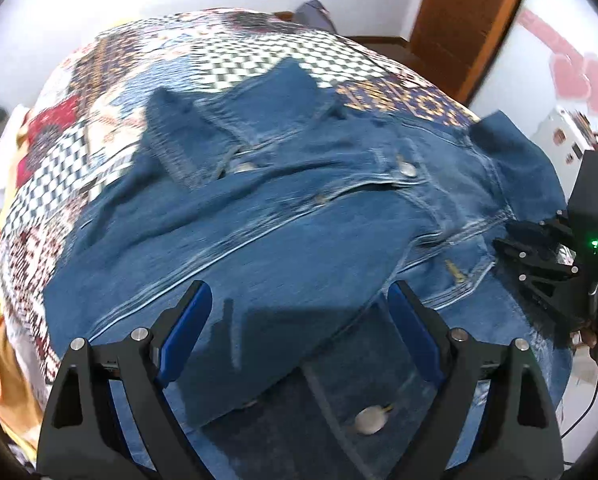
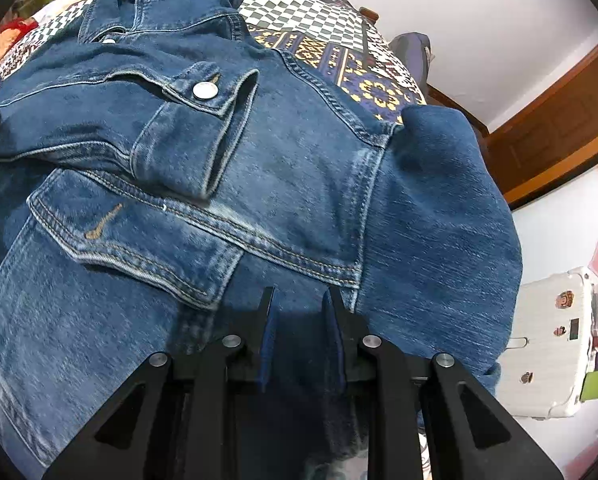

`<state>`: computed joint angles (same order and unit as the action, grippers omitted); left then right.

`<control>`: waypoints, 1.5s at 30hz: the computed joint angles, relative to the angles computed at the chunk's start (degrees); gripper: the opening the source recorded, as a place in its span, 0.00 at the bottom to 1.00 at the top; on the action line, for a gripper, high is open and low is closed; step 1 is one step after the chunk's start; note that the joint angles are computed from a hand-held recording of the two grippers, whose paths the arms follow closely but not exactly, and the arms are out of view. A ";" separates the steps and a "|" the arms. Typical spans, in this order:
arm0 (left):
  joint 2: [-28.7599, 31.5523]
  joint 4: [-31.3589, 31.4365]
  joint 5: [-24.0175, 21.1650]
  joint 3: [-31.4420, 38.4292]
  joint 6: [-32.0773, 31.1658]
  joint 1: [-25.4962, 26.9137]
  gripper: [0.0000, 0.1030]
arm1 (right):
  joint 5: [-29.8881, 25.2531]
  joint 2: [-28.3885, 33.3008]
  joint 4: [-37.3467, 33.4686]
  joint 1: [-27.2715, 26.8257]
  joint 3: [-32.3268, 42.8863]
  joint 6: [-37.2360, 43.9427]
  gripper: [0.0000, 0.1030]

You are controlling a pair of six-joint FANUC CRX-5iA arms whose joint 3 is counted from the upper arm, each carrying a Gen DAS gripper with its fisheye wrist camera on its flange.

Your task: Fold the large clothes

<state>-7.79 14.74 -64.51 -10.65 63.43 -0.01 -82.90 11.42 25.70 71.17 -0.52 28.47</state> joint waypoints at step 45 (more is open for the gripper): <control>8.61 -2.56 2.52 5.85 1.72 -13.69 0.88 | 36.37 -46.87 -3.05 -4.49 -41.70 -53.75 0.81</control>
<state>0.82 12.18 -61.99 -4.80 65.15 -13.70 -46.53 -35.45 22.65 66.68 -42.22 -25.28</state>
